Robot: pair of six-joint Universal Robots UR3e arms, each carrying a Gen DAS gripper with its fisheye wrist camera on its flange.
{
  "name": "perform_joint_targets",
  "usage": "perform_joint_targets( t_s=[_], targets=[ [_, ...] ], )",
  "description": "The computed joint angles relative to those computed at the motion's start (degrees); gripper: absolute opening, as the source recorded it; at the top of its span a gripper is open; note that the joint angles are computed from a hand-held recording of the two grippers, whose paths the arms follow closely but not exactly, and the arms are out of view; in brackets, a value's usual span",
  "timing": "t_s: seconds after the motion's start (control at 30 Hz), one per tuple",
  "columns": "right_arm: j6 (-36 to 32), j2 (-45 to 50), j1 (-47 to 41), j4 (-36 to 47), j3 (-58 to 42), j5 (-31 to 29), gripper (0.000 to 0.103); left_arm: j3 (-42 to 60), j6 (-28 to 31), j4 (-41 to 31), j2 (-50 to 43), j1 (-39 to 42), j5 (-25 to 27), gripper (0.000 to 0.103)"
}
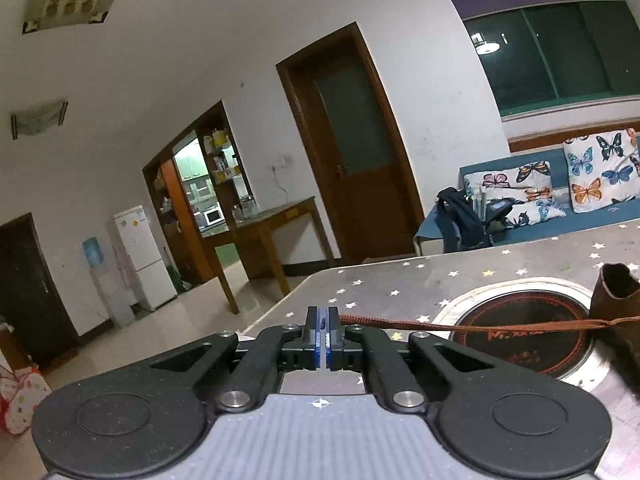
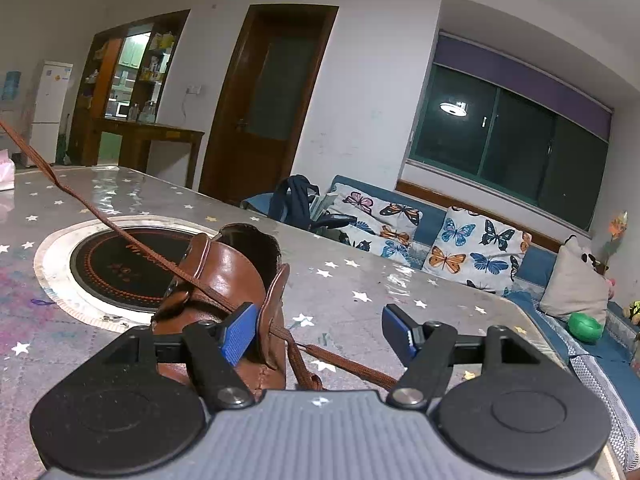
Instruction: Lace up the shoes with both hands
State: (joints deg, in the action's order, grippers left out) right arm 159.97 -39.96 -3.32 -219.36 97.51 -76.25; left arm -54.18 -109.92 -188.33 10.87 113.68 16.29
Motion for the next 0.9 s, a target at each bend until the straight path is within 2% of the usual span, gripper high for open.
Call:
perform_joint_targets(
  t_s=[0.07,0.2,0.27,0.37,0.5,0.73,0.77,0.8,0.83,0.9],
  targets=[
    [0.09,-0.2,0.06,0.06,0.15,-0.12,0.07,-1.39,-4.21,4.44,1.28,0.15,0.61,0.002],
    [0.16,-0.4,0.1,0.58,-0.02,-0.02,0.07,-2.71,-3.73,5.42,1.26,0.67,1.15,0.002],
    [0.27,-0.53,0.1,0.95,-0.1,0.06,0.07,-1.41,-1.53,2.77,0.32,1.08,1.22,0.002],
    [0.18,-0.69,0.03,1.09,-0.07,0.1,0.071,-1.49,-3.19,5.13,0.93,1.77,1.52,0.002],
    [0.75,-1.91,-1.12,3.59,0.2,2.58,0.07,1.18,2.16,-0.37,-0.78,2.13,1.29,0.002],
    [2.4,-6.47,-7.38,8.41,3.5,12.32,0.067,6.06,7.52,-7.77,-2.92,3.82,1.34,0.002],
    [4.16,-7.15,-9.75,10.45,3.06,15.72,0.066,7.15,8.31,-9.13,-3.47,4.02,1.49,0.002],
    [5.29,-7.32,-10.79,13.08,1.58,16.22,0.065,8.11,9.03,-10.34,-3.95,4.19,1.63,0.002],
    [4.62,-7.02,-10.57,16.18,-0.67,14.05,0.064,8.37,9.41,-10.96,-4.01,4.21,1.66,0.002],
    [3.44,-4.45,-10.03,23.04,-7.69,8.82,0.054,8.74,10.0,-11.79,-4.2,4.24,1.72,0.002]
  ],
)
